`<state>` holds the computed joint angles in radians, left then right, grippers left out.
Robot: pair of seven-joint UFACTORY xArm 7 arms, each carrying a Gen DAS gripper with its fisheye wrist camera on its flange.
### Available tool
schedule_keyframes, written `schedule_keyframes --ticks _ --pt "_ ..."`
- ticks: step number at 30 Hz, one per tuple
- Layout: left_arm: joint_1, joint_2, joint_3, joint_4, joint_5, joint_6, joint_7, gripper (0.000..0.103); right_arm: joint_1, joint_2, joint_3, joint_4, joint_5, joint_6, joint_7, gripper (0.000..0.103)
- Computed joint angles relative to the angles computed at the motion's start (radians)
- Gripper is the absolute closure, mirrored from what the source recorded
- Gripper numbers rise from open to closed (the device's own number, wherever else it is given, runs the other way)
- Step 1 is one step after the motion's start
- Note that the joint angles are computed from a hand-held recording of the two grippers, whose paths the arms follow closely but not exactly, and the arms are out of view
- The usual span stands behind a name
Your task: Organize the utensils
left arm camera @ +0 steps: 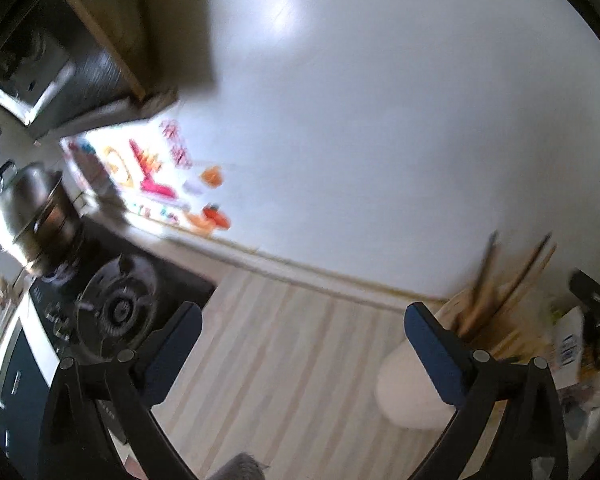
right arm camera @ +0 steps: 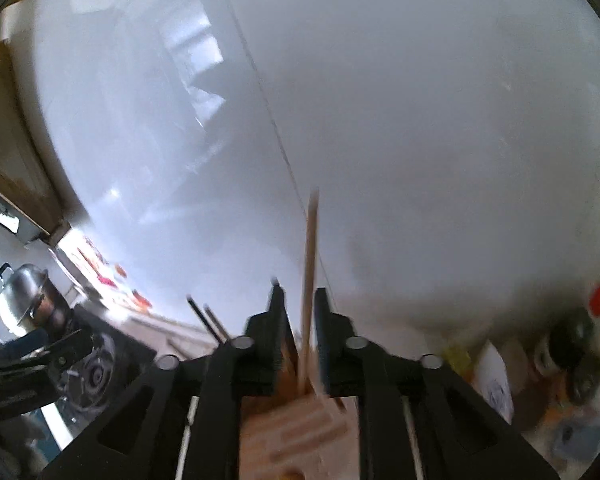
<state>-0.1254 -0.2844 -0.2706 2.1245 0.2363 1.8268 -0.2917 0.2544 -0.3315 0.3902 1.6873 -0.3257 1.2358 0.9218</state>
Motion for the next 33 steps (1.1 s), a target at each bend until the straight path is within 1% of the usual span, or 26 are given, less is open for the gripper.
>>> schedule_keyframes --ticks 1,2,3,4,5,6,9,12,15,18,19,20,21,22,26,31,33 --pt "0.001 -0.013 0.013 -0.026 -0.01 0.003 -0.001 0.0 0.014 -0.008 -0.022 0.002 0.067 0.022 0.01 0.084" --pt "0.004 -0.032 0.035 -0.077 -0.022 0.0 0.001 0.0 0.025 -0.024 -0.046 -0.013 0.119 0.024 0.013 0.084" --pt "0.007 -0.04 0.043 -0.1 -0.028 0.003 0.004 0.0 0.041 -0.038 -0.076 -0.032 0.2 0.021 0.02 0.084" --pt "0.01 -0.044 0.046 -0.12 -0.029 0.012 0.007 0.0 0.073 -0.051 -0.118 -0.064 0.291 -0.002 0.029 0.084" --pt "0.012 -0.052 0.056 -0.148 -0.033 0.005 0.015 0.0 0.068 -0.054 -0.12 -0.082 0.341 -0.023 0.031 0.084" --pt "0.013 -0.052 0.056 -0.156 -0.034 0.016 0.021 0.0 0.079 -0.053 -0.136 -0.098 0.4 -0.033 0.036 0.084" --pt "0.013 -0.065 0.066 -0.195 -0.05 0.02 0.038 0.0 0.085 -0.048 -0.146 -0.124 0.464 -0.051 0.037 0.084" --pt "0.011 -0.066 0.073 -0.211 -0.07 0.036 0.047 0.0 0.097 -0.01 -0.152 -0.123 0.517 -0.053 0.034 0.084" --pt "0.01 -0.071 0.079 -0.232 -0.083 0.036 0.051 0.0 0.103 0.038 -0.146 -0.109 0.526 -0.04 0.042 0.084" --pt "0.008 -0.07 0.08 -0.24 -0.089 0.037 0.058 0.0 0.108 0.095 -0.131 -0.074 0.492 -0.006 0.068 0.084" --pt "0.007 -0.07 0.083 -0.245 -0.094 0.036 0.06 0.0 0.112 0.086 -0.138 -0.089 0.497 -0.017 0.061 0.084" --pt "0.007 -0.07 0.086 -0.248 -0.099 0.035 0.062 0.0 0.115 0.1 -0.141 -0.077 0.495 -0.004 0.054 0.084" --pt "0.006 -0.07 0.089 -0.25 -0.102 0.035 0.065 0.0 0.118 0.119 -0.138 -0.059 0.484 0.013 0.056 0.085" --pt "0.006 -0.071 0.092 -0.252 -0.105 0.033 0.067 0.0 0.119 0.132 -0.14 -0.045 0.477 0.024 0.054 0.093" --pt "0.006 -0.074 0.1 -0.238 -0.121 0.036 0.077 0.0 0.133 0.157 -0.111 0.007 0.365 0.076 0.104 0.097" --pt "0.004 -0.095 0.103 -0.221 -0.158 0.043 0.067 0.0 0.149 0.125 -0.082 0.031 0.258 0.082 0.128 0.097" --pt "0.005 -0.099 0.102 -0.214 -0.17 0.047 0.061 0.0 0.15 0.101 -0.057 0.035 0.2 0.084 0.15 0.097"
